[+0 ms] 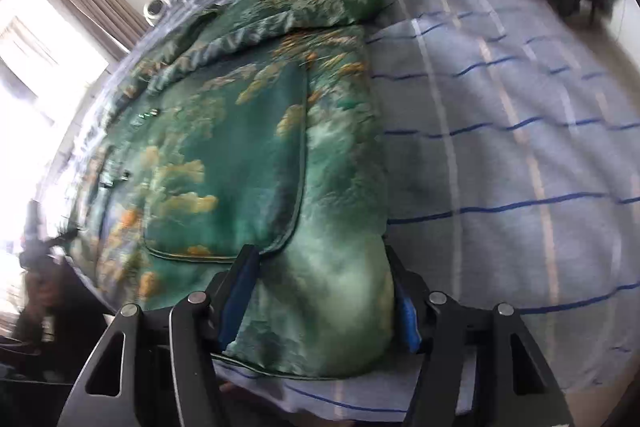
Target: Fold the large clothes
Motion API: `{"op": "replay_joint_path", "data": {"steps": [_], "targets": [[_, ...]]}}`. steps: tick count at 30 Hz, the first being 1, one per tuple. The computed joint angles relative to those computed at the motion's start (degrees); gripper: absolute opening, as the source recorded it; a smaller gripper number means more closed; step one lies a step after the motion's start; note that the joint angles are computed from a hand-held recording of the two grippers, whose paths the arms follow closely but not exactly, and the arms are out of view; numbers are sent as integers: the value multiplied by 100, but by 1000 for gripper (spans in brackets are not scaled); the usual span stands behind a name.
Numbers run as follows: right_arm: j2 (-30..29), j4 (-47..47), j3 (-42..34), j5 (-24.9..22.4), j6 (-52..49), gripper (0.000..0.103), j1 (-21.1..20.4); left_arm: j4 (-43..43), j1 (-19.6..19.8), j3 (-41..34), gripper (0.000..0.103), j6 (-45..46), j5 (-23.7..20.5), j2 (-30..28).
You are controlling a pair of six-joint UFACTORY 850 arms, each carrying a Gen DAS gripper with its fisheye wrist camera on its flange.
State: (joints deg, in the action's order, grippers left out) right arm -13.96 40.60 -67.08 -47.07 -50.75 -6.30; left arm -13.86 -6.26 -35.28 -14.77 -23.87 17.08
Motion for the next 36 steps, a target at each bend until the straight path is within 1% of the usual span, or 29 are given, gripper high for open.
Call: {"op": "replay_joint_path", "data": {"steps": [1,2,3,5,6,7,9,13,16,20,23,25,26,28,30,31,32,34,35,36], "targets": [[-48,97,-60,-166,2,43,-41,-19,-19,-16,70,47,-94,21],[-69,120,-106,-263,43,30,-70,-76,4,-26,53,108,-164,45],[-48,166,-108,-326,57,22,-88,-140,21,-26,34,154,-207,82],[3,322,-143,-509,39,18,-142,-418,130,-24,18,322,-303,199],[37,364,-154,-563,26,17,-154,-556,184,-34,15,431,-339,235],[87,402,-168,-625,11,16,-162,-624,217,-46,14,465,-375,276],[177,457,-181,-727,6,16,-170,-455,208,-100,12,279,-480,388],[341,510,-193,-966,35,14,-200,-175,167,-161,11,116,-620,653],[439,466,-141,-1121,11,14,-230,-31,171,-168,11,29,-808,856],[625,312,7,-1441,64,14,-346,336,45,-96,11,-252,-1099,1082],[857,171,233,-1799,92,13,-457,515,-67,83,11,-455,-1477,1454],[1025,100,374,-2063,102,13,-557,214,-2,208,11,-372,-1773,1822],[1092,122,431,-2186,129,13,-609,2,84,226,11,-261,-1830,1939],[1161,277,454,-2413,197,12,-713,-632,439,208,10,93,-1900,2224],[1151,680,328,-2546,233,12,-789,-1163,824,18,10,532,-1822,2214],[1074,964,194,-2592,215,12,-798,-1436,1038,-167,10,841,-1675,2100],[1008,1138,102,-2600,186,12,-794,-1565,1151,-343,10,1030,-1563,1935],[761,1569,-238,-2512,167,12,-713,-1566,1246,-741,10,1234,-1314,1503],[500,1773,-564,-2409,204,12,-611,-1312,1225,-1070,8,1158,-1089,1123],[353,1875,-762,-2308,227,12,-516,-1165,1208,-1265,8,1126,-927,883]]}}
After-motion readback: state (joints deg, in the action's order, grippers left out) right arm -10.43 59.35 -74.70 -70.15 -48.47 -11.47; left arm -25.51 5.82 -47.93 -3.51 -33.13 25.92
